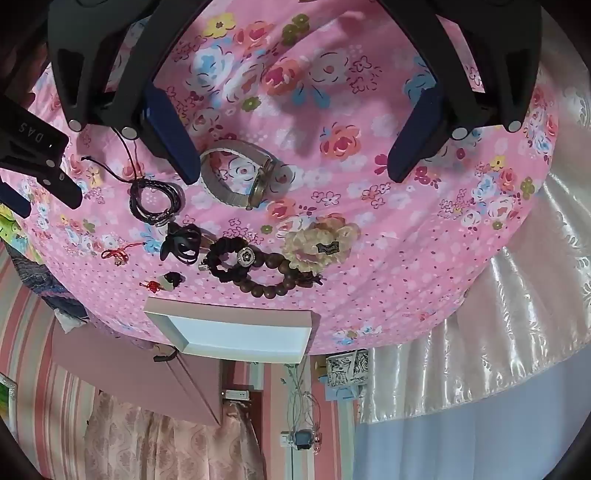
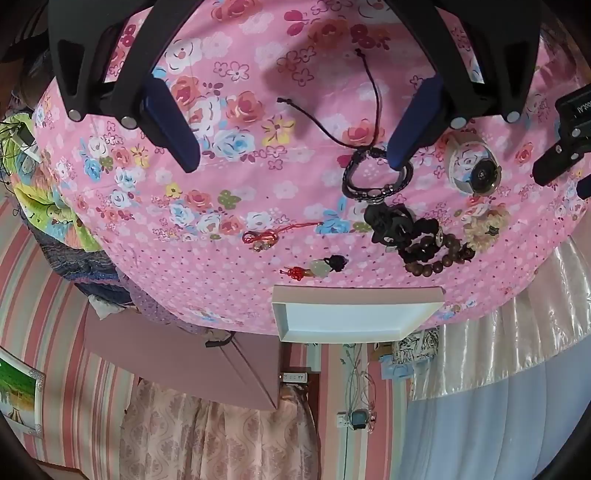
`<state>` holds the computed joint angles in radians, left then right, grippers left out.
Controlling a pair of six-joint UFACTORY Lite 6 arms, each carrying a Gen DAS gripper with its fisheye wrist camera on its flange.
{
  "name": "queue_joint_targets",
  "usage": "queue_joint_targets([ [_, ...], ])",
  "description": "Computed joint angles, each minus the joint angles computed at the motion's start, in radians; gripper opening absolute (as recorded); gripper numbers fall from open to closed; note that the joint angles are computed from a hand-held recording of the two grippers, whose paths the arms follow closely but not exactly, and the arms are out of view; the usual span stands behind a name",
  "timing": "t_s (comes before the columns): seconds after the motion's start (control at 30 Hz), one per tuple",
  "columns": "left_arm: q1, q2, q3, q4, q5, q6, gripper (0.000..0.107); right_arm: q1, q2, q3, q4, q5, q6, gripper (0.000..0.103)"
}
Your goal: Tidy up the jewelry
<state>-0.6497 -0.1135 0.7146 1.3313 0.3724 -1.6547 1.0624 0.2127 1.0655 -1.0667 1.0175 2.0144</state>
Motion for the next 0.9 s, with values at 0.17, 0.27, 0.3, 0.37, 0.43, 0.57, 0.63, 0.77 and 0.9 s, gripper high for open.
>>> queue_joint_targets([
  [0.17,0.016,0.019,0.018,0.016,-0.007,-0.003,0.100,-0.005,-0.006,-0.004,0.001,-0.005,0.003,0.101],
  [0.27,0.020,0.020,0.023,0.018,-0.010,-0.003,0.100,-0.006,-0.012,-0.010,-0.008,-0.009,0.013,0.101],
  [0.3,0.023,0.017,0.021,0.019,-0.012,-0.002,0.100,-0.001,-0.007,-0.005,-0.008,-0.004,0.016,0.101],
  [0.37,0.012,0.007,0.001,0.061,-0.004,-0.052,0.100,0.002,-0.005,-0.010,-0.017,0.001,0.028,0.101],
  [0.43,0.004,0.005,-0.002,0.068,0.005,-0.065,0.100,-0.006,-0.010,-0.017,-0.021,-0.007,0.030,0.101],
  [0.57,0.003,0.004,-0.006,0.080,0.007,-0.083,0.100,-0.017,-0.011,-0.021,-0.024,-0.025,0.036,0.101],
  [0.63,0.013,0.005,-0.002,0.069,0.000,-0.069,0.100,-0.022,-0.017,-0.026,-0.029,-0.034,0.041,0.101],
  [0.77,0.010,0.026,0.010,0.065,0.013,-0.072,0.100,-0.017,-0.010,-0.022,-0.043,-0.019,0.044,0.101],
  [0.9,0.026,0.026,0.009,0.062,-0.003,-0.064,0.100,-0.022,0.001,-0.017,-0.041,-0.030,0.035,0.101],
])
